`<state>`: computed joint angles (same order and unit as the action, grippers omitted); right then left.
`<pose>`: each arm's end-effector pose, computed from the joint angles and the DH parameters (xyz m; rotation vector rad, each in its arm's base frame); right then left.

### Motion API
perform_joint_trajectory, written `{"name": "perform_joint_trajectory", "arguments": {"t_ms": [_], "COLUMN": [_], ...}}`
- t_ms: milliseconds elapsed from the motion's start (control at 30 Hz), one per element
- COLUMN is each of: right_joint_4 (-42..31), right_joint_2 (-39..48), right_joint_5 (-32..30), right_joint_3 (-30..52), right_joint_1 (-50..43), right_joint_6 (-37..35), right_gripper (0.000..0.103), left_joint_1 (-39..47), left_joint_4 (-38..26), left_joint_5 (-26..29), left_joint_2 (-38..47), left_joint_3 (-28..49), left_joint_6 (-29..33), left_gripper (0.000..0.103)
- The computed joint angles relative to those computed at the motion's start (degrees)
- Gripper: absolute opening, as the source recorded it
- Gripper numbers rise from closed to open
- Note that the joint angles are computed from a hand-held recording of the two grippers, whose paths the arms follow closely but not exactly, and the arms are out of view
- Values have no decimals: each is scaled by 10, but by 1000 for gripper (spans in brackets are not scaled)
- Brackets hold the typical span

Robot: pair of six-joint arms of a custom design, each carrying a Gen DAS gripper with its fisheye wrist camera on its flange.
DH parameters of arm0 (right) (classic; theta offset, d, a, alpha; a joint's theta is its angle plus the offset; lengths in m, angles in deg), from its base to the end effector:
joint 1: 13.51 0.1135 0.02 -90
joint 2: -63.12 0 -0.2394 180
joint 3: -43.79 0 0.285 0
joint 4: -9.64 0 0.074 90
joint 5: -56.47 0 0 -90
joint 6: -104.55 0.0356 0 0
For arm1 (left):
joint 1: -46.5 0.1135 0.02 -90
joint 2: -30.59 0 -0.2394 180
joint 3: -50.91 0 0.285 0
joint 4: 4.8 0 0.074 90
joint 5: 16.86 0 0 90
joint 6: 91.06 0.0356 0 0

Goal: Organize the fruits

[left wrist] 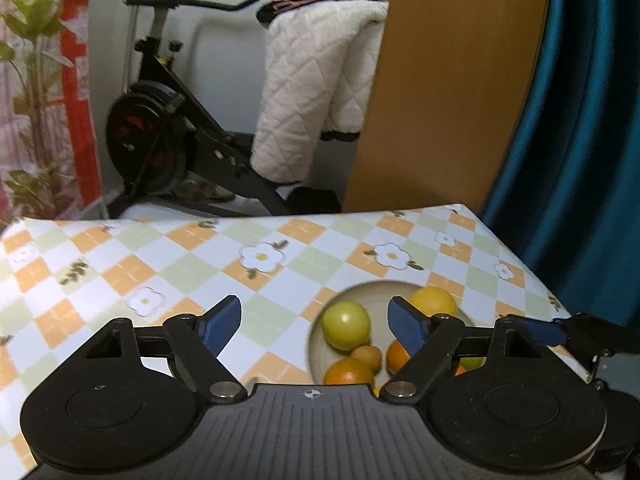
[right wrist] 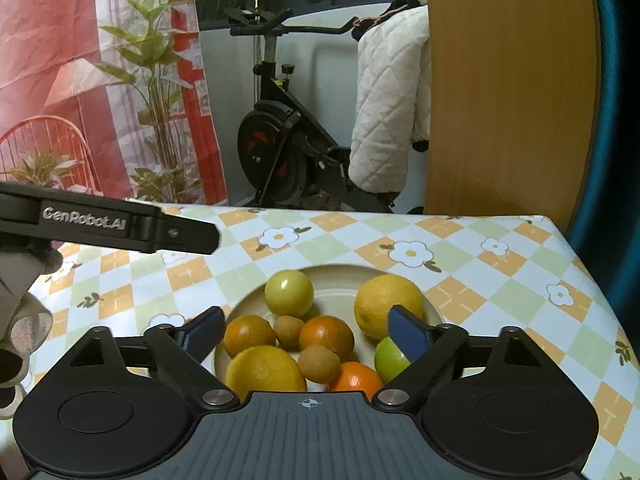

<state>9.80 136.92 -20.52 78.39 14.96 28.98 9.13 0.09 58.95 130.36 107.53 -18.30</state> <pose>0.2310 0.1162 0.0948 -0.1525 2.2307 0.1521 0.2864 -0.2078 0.0873 0.2563 2.2113 -0.2485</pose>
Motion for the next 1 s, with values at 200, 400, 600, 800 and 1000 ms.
{"name": "perform_joint_trajectory", "arguments": {"t_ms": [200, 400, 600, 800, 1000], "right_joint_4": [-46, -84, -136, -173, -196], "right_joint_2": [-21, -38, -68, -104, -125], "right_joint_5": [34, 54, 87, 109, 127], "right_joint_3": [19, 35, 60, 83, 105], "right_joint_1": [18, 39, 74, 106, 126], "right_joint_6": [30, 42, 39, 42, 43], "right_gripper": [102, 102, 102, 102, 102], "left_joint_1": [-10, -38, -48, -57, -67], "left_joint_4": [-21, -66, -107, -155, -194], "left_joint_5": [-45, -132, -172, -214, -243], "left_joint_2": [-64, -120, -196, -282, -351], "left_joint_3": [-35, -50, -74, -95, -114], "left_joint_6": [-11, -9, -20, -22, -34], "left_gripper": [88, 90, 90, 90, 90]}}
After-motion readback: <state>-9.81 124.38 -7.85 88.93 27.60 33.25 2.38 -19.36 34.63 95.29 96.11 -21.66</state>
